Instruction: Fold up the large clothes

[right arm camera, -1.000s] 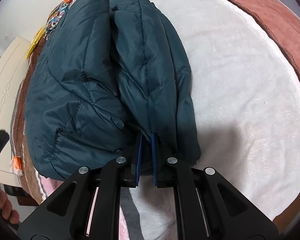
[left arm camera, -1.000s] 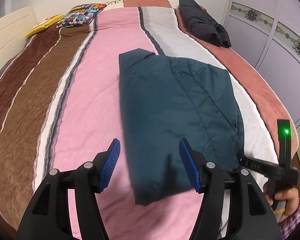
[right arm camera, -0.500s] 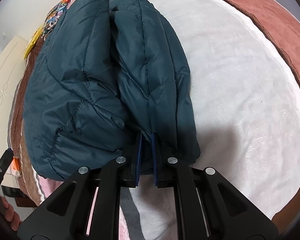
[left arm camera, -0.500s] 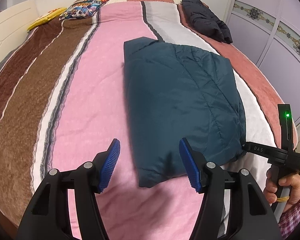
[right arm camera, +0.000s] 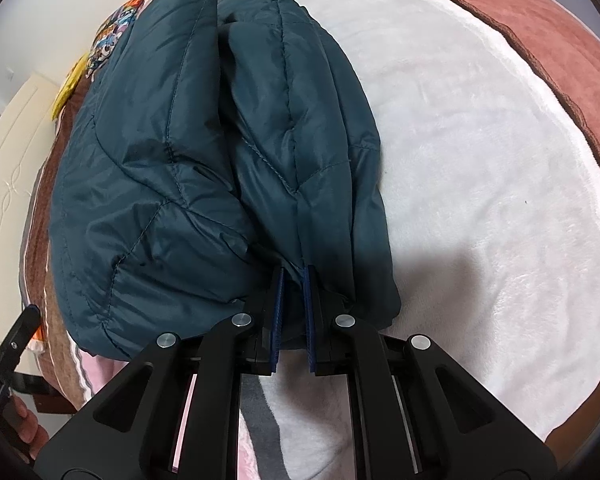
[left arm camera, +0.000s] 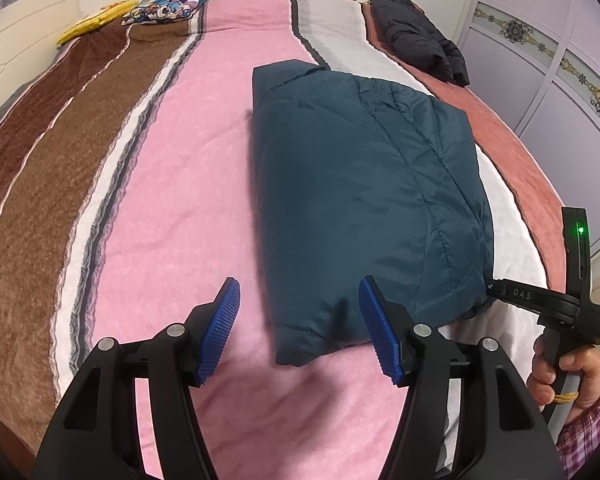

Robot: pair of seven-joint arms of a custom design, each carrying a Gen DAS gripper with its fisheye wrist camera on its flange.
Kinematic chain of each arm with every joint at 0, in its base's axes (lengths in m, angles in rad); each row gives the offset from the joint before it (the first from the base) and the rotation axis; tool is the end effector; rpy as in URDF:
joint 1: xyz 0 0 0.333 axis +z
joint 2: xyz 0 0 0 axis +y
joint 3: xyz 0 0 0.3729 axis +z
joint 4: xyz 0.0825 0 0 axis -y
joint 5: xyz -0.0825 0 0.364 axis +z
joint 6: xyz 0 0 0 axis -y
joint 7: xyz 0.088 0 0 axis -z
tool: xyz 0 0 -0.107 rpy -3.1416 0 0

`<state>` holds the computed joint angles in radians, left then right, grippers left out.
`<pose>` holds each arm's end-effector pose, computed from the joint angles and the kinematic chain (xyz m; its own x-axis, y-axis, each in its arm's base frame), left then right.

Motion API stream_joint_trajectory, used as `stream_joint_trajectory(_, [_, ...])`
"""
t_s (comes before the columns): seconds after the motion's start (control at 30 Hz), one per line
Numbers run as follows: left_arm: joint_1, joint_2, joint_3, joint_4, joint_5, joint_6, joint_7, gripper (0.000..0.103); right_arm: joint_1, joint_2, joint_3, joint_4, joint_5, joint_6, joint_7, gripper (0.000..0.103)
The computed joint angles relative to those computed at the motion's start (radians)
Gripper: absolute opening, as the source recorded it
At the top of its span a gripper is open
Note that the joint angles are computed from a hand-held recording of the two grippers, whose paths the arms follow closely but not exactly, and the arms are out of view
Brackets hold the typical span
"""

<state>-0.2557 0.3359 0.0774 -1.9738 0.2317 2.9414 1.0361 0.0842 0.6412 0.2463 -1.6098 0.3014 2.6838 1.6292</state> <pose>0.6442 -0.1369 0.4382 0.0911 -0.9885 0.1209 -0.7971 -0.1451 -0.5862 0.7217 0.1950 0.3655 0.0238 -0.9203 -0.3905 -0.9346 0.1182 -0.3355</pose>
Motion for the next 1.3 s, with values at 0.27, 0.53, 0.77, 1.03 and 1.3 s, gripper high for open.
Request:
stream_joint_trajectory(0.27, [0.132, -0.012, -0.155, -0.065, -0.22, 0.075, 0.151, 0.063, -0.063, -0.01, 0.056, -0.033, 0.081, 0.021, -0.058, 0.008])
stream_joint_trajectory(0.53, [0.125, 0.006, -0.169, -0.064, -0.367, 0.082, 0.245, 0.063, -0.127, -0.079, 0.111, -0.129, 0.203, 0.09, -0.197, 0.014])
stream_joint_trajectory(0.77, [0.11, -0.003, -0.153, -0.073, -0.404, 0.082, 0.268, 0.063, -0.163, -0.101, 0.132, -0.158, 0.308, 0.102, -0.29, 0.016])
stream_joint_trajectory(1.03, [0.154, 0.011, -0.181, -0.017, -0.457, 0.053, 0.322, 0.071, -0.142, -0.132, 0.091, -0.166, 0.341, 0.129, -0.307, 0.044])
stream_joint_trajectory(1.3, [0.217, 0.092, -0.251, 0.105, -0.55, -0.008, 0.41, 0.073, -0.135, -0.063, 0.054, -0.04, 0.3, 0.036, -0.262, 0.058])
